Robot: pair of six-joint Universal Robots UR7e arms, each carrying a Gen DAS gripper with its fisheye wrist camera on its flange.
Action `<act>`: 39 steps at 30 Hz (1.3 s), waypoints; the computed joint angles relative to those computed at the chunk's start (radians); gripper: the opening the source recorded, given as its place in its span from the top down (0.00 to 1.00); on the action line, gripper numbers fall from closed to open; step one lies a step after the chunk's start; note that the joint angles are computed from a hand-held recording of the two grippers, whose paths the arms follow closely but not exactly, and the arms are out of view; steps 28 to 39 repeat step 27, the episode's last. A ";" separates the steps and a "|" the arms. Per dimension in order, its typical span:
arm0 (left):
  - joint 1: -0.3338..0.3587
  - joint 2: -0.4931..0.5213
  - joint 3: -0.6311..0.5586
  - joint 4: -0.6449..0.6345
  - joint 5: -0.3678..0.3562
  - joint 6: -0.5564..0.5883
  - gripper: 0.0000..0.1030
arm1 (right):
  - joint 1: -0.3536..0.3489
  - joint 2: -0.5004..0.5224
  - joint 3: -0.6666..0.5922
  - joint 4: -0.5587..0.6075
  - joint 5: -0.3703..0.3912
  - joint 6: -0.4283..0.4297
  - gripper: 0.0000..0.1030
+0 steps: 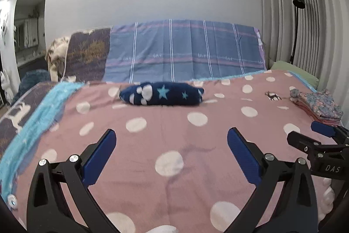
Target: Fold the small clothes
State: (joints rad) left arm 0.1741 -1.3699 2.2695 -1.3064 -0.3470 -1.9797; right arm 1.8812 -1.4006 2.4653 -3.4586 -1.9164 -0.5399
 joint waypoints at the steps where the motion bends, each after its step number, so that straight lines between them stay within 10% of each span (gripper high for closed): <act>1: 0.002 0.004 0.007 -0.031 -0.012 0.022 0.01 | 0.003 0.001 0.003 -0.004 -0.011 -0.002 0.02; 39: 0.015 0.056 0.028 -0.163 -0.056 0.123 0.01 | 0.004 0.050 0.005 -0.018 -0.070 -0.024 0.02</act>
